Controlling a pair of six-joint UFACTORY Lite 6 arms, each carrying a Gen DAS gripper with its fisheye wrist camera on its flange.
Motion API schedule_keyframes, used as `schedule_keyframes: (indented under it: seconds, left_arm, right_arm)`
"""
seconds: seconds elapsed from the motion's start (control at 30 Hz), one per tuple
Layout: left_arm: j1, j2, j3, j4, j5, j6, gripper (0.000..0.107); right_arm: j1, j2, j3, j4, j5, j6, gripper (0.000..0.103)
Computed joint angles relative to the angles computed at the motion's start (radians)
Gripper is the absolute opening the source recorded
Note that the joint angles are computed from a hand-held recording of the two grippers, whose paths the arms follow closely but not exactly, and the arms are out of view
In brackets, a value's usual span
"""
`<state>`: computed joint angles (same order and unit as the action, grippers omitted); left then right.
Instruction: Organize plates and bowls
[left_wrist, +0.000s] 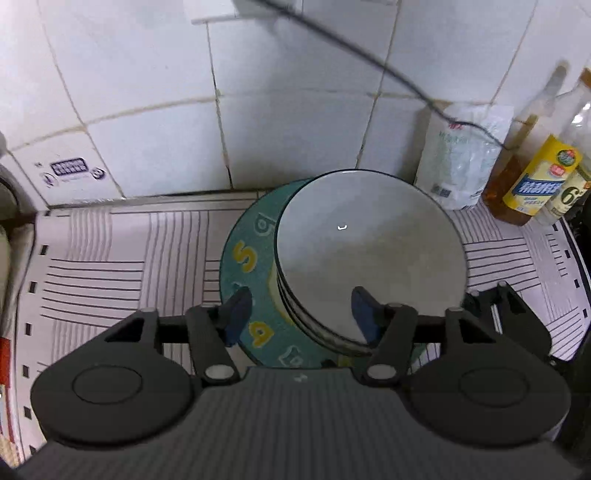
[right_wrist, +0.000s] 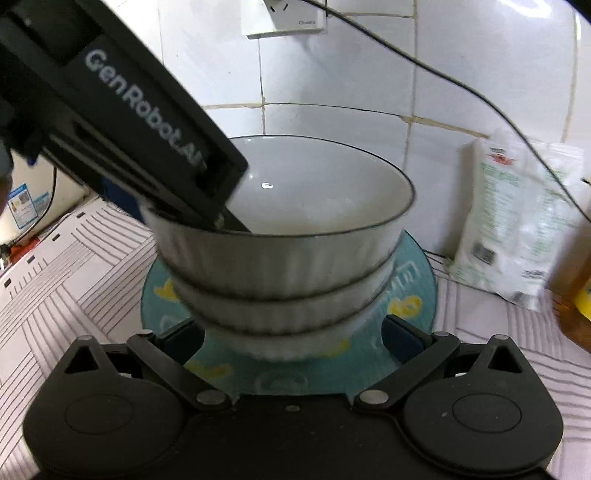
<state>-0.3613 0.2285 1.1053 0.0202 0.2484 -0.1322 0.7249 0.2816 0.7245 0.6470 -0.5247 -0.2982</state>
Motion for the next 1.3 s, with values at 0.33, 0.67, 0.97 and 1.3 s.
schedule_keyframes:
  seconds: [0.33, 0.67, 0.97, 1.3]
  left_arm:
    - [-0.025, -0.32, -0.193, 0.159, 0.05, -0.197, 0.069]
    - [-0.09, -0.599, -0.319, 0.234, 0.222, -0.324, 0.073]
    - [-0.161, -0.828, -0.338, 0.27, 0.426, -0.369, 0.084]
    - [-0.278, -1.02, -0.28, 0.369, 0.762, -0.44, 0.084]
  right_arm:
    - [0.157, -0.32, -0.223, 0.378, -0.015, -0.261, 0.103]
    - [0.327, -0.708, -0.387, 0.844, -0.115, -0.537, 0.103]
    - [0.603, -1.041, -0.365, 1.309, -0.361, -0.954, 0.103]
    - [0.972, -0.977, -0.104, 1.572, -0.807, -1.018, 0.103]
